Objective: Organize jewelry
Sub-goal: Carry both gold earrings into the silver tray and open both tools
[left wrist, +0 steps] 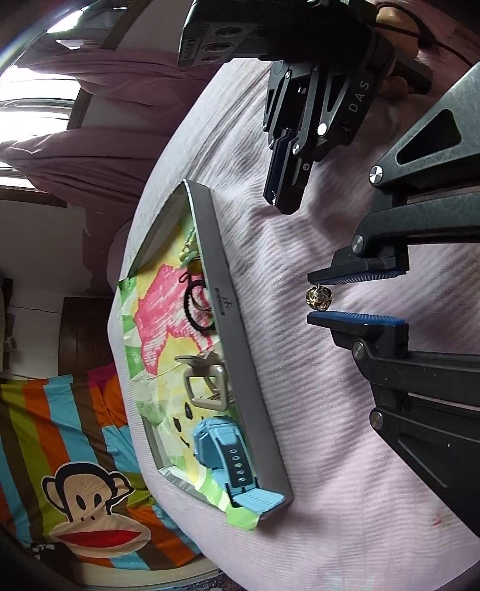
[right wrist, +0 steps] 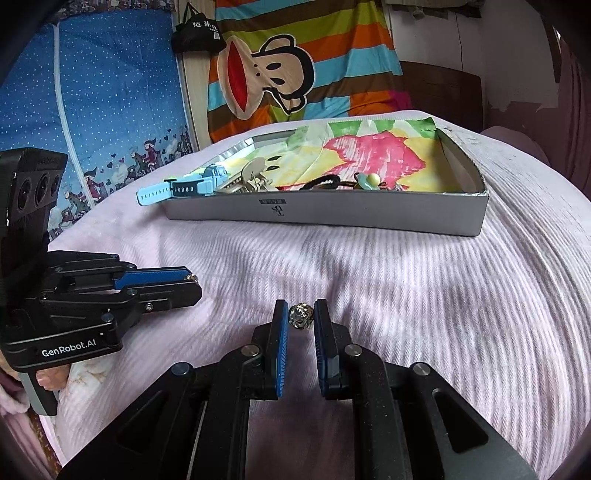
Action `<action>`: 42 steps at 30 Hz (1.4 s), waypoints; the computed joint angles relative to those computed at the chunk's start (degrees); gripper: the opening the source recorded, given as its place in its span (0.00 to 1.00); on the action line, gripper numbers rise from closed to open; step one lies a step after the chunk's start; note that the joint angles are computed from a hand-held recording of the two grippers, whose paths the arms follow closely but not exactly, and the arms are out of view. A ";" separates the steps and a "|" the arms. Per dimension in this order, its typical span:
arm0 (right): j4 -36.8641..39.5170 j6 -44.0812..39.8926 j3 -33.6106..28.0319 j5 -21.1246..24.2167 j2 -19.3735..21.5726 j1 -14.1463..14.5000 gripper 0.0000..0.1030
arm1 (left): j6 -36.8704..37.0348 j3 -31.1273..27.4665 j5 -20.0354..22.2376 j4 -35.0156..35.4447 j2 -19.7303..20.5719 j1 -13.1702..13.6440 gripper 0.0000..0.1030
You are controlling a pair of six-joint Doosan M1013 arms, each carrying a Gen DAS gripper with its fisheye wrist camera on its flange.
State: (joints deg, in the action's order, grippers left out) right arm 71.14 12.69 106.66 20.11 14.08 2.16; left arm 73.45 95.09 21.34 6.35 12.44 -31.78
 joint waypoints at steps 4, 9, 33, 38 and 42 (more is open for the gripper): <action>7.18 -5.70 -0.15 0.25 -0.52 -0.55 0.12 | 1.17 -2.03 -1.69 -1.91 0.60 0.28 0.13; 13.47 -13.04 -1.50 -1.37 -1.09 -0.99 0.12 | 0.83 -5.78 -2.43 -3.05 2.42 0.75 0.13; -26.15 31.62 -15.34 5.82 6.81 -2.50 0.12 | -6.76 -21.17 15.48 -6.00 12.66 2.10 0.14; -31.26 36.25 -16.68 6.54 7.49 -1.96 0.12 | -7.70 -21.32 15.99 -6.64 13.01 2.44 0.14; -34.49 38.85 -17.60 7.42 7.90 -1.84 0.12 | -7.69 -21.14 15.76 -8.12 13.03 2.81 0.14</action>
State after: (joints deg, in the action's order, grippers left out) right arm 36.65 51.53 89.06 27.53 21.98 0.33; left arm 65.76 73.95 37.10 -1.77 25.47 -28.97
